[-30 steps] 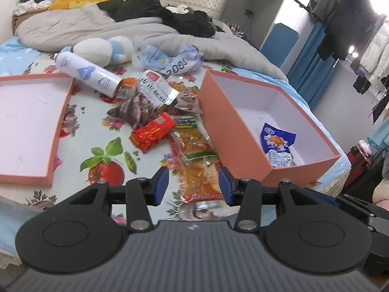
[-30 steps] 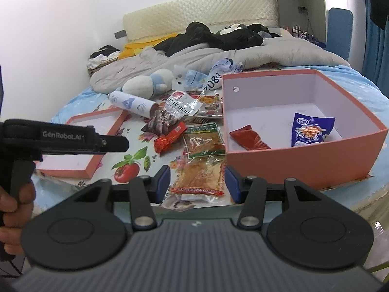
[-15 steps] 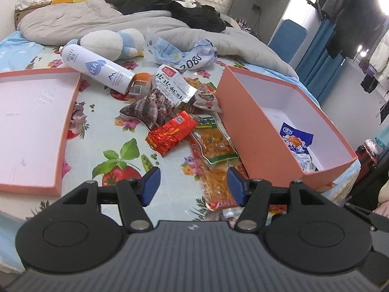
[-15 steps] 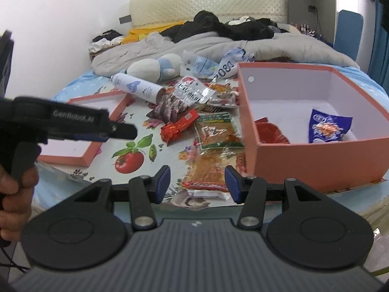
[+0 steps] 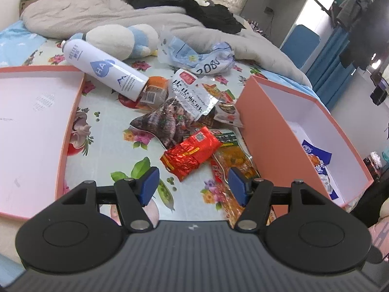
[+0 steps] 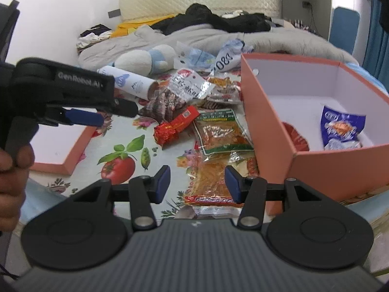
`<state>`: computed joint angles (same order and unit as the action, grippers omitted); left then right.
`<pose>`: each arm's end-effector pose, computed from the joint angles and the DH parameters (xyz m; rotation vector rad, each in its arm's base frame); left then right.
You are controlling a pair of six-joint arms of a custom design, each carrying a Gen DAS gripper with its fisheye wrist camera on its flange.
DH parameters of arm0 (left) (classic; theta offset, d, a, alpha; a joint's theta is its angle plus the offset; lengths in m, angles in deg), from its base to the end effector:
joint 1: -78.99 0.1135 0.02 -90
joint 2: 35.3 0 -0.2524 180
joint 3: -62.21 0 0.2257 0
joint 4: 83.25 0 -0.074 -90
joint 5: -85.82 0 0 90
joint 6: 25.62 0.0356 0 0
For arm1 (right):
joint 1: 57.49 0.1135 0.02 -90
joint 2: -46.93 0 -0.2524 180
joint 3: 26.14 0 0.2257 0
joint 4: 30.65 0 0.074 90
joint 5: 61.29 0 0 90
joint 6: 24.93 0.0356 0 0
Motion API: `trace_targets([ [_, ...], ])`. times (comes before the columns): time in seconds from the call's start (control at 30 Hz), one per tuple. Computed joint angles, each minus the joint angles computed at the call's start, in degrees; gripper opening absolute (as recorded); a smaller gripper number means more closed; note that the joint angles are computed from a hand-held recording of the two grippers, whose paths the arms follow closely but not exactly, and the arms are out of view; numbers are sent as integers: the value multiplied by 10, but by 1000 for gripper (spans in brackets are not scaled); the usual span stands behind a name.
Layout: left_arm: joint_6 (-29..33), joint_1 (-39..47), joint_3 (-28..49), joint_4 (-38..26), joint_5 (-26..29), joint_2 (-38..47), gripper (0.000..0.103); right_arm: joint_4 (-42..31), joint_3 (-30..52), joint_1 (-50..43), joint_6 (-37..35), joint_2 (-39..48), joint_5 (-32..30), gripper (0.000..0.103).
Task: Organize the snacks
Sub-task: 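Withdraw both tools from the box and move toward the remaining snacks, then grasp the shiny red tea packet with the left tool while the right tool grasps the orange strip pack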
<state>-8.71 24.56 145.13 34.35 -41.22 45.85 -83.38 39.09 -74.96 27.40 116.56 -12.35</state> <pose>0.1669 -0.1966 0.2806 -0.5821 2.2759 -0.2035 0.2092 -0.0413 0.2481 -0.6485 2.2027 0.4460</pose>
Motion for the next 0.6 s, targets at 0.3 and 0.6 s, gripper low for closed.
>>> trace_targets([
  [0.3,61,90,-43,72,95,11,78,110,-64,59,52,-5,56,66],
  [0.6,185,185,-28,134,175,77,89,191,-68,130,110,49,139,84],
])
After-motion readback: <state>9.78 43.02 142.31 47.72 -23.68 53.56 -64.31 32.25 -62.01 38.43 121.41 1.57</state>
